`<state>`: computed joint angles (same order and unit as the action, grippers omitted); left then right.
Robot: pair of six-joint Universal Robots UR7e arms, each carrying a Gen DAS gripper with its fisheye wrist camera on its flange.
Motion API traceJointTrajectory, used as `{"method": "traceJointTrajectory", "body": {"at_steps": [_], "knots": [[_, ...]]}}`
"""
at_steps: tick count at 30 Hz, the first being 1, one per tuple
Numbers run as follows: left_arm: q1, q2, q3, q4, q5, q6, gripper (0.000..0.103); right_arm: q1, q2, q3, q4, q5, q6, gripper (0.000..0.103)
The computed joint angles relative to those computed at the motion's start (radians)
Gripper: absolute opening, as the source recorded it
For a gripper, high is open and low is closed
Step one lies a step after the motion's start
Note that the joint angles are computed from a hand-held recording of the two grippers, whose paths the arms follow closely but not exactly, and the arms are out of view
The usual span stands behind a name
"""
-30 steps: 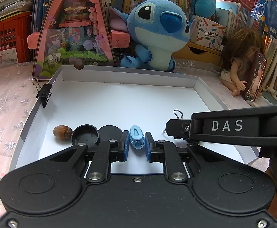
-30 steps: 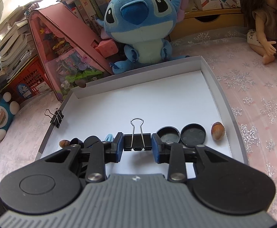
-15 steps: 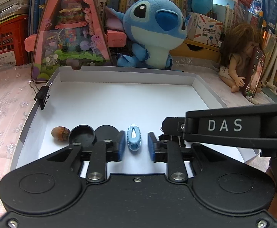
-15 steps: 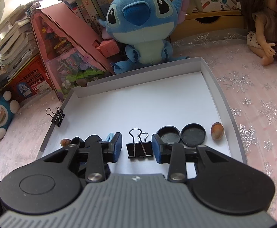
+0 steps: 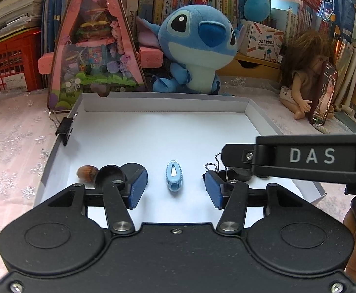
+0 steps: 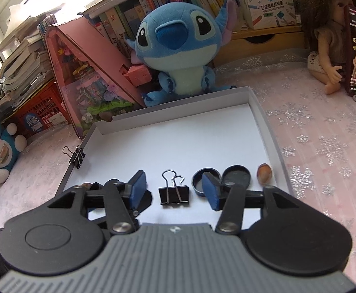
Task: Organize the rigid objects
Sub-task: 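Move both open grippers back toward the remaining objects on the cloth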
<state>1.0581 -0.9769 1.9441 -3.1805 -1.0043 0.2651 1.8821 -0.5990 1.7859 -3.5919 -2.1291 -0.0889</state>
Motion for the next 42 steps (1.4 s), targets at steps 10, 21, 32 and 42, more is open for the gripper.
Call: {"method": "traceJointTrajectory", "body": {"at_steps": [10, 21, 32, 42], "knots": [[-0.018, -0.087, 0.084, -0.022, -0.034, 0.009, 0.063, 0.012, -0.028, 0.077, -0.116, -0.004, -0.067, 0.081], [-0.054, -0.203, 0.239, -0.084, -0.067, 0.065, 0.075, 0.019, -0.048, 0.192, -0.275, -0.006, -0.137, 0.086], [-0.090, -0.307, 0.401, -0.169, -0.079, 0.096, 0.076, 0.056, 0.002, 0.292, -0.527, -0.024, -0.285, 0.090], [-0.124, -0.374, 0.555, -0.328, -0.073, 0.124, 0.077, 0.087, 0.096, 0.350, -0.749, -0.045, -0.411, 0.094]]}}
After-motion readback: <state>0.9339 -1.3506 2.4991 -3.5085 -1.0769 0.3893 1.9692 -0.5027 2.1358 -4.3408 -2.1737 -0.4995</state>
